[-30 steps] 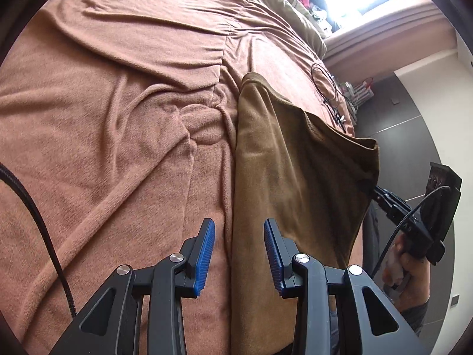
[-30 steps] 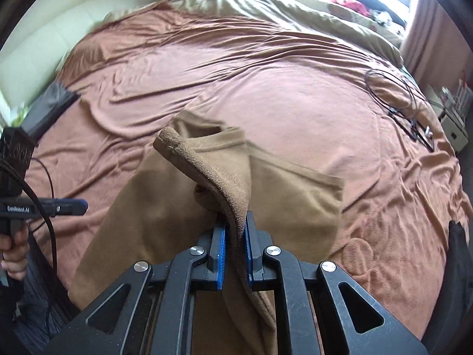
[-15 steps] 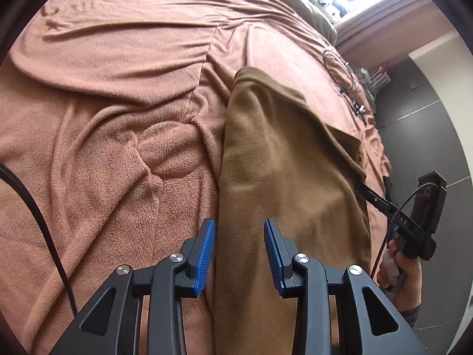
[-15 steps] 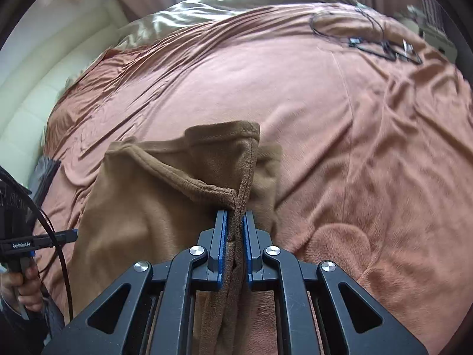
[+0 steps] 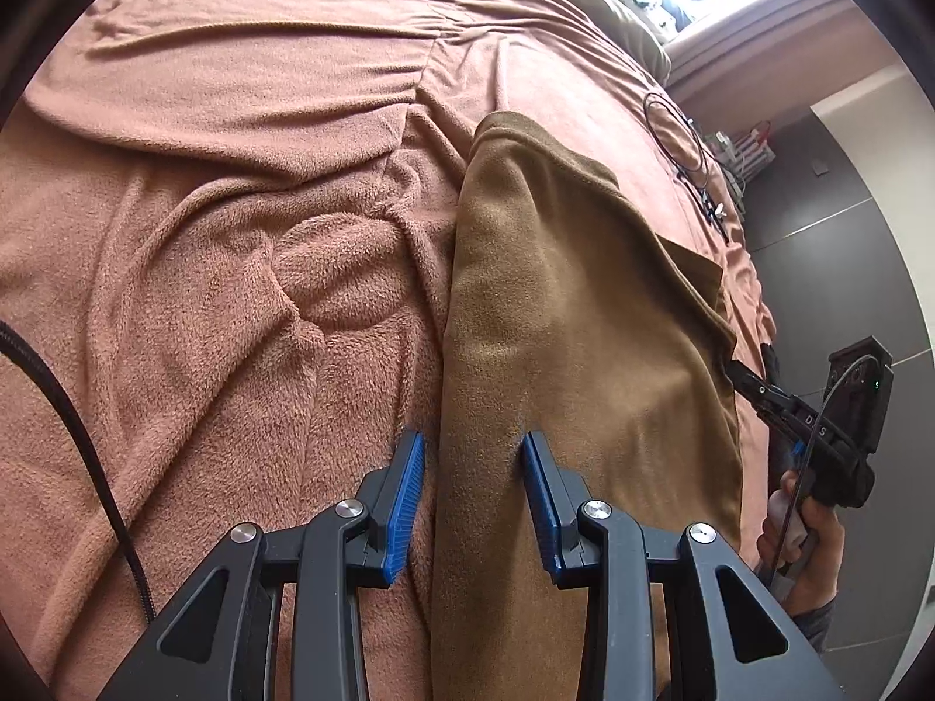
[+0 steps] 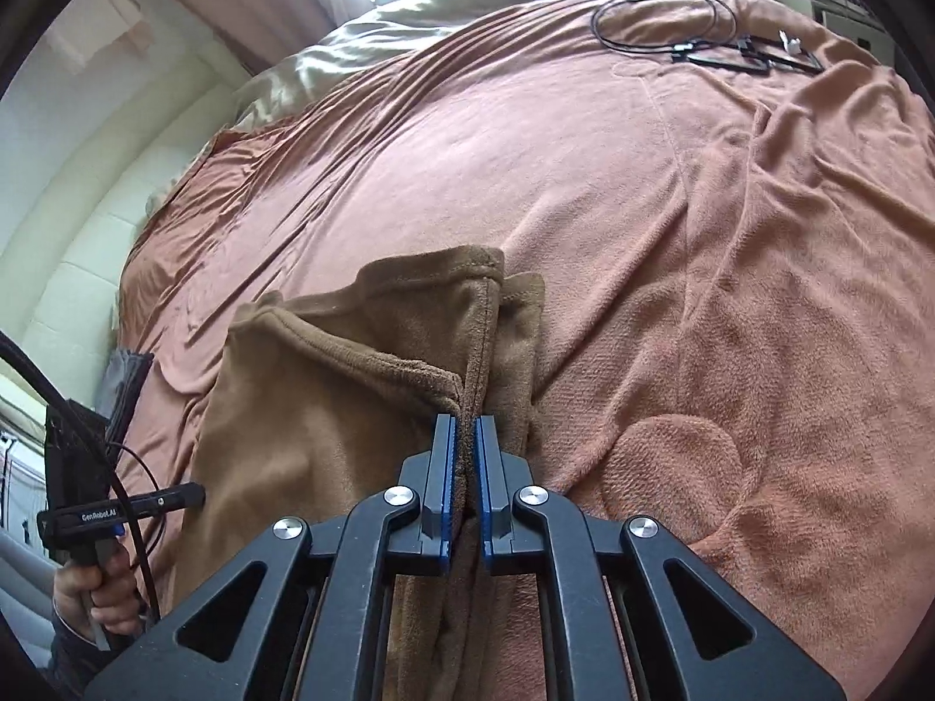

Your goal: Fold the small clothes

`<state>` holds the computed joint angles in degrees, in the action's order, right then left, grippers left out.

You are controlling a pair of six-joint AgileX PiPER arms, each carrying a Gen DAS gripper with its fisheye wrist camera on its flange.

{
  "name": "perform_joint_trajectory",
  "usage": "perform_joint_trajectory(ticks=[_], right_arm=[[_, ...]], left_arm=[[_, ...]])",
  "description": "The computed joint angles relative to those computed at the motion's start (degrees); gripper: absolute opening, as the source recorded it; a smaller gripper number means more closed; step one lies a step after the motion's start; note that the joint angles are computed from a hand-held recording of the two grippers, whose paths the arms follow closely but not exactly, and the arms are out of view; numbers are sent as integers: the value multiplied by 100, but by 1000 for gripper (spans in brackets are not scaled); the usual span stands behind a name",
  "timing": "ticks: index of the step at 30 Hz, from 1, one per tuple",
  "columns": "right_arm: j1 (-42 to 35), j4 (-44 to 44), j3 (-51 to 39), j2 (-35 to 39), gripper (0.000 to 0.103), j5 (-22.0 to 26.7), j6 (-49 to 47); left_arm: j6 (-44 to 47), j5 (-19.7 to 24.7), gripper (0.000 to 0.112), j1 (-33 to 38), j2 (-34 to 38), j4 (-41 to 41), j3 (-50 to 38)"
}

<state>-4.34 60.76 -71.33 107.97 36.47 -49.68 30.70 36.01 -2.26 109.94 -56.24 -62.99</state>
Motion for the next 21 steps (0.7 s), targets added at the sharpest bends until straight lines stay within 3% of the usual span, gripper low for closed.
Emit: perform_joint_trajectory(ticks=[3, 5, 8, 14, 15, 17, 21], right_arm=[[-96, 77, -213, 163, 13, 250, 44], [-167, 151, -360, 299, 30, 410, 17], [-233, 238, -581, 496, 41, 626, -5], [-111, -57, -1054, 814, 38, 529, 340], [-86, -64, -1057, 810, 35, 431, 380], [-15, -302, -1106, 785, 12, 257, 479], [139, -608, -911, 552, 7, -118, 671]], left_arm=[[47, 24, 36, 16, 20, -54, 5], [39, 35, 36, 18, 42, -56, -16], [21, 51, 36, 26, 51, -82, -21], [-51, 12, 36, -22, 95, -21, -72], [-61, 8, 36, -27, 107, -20, -79], [-137, 11, 36, -46, 129, 53, -131], [-199, 29, 36, -51, 122, 109, -149]])
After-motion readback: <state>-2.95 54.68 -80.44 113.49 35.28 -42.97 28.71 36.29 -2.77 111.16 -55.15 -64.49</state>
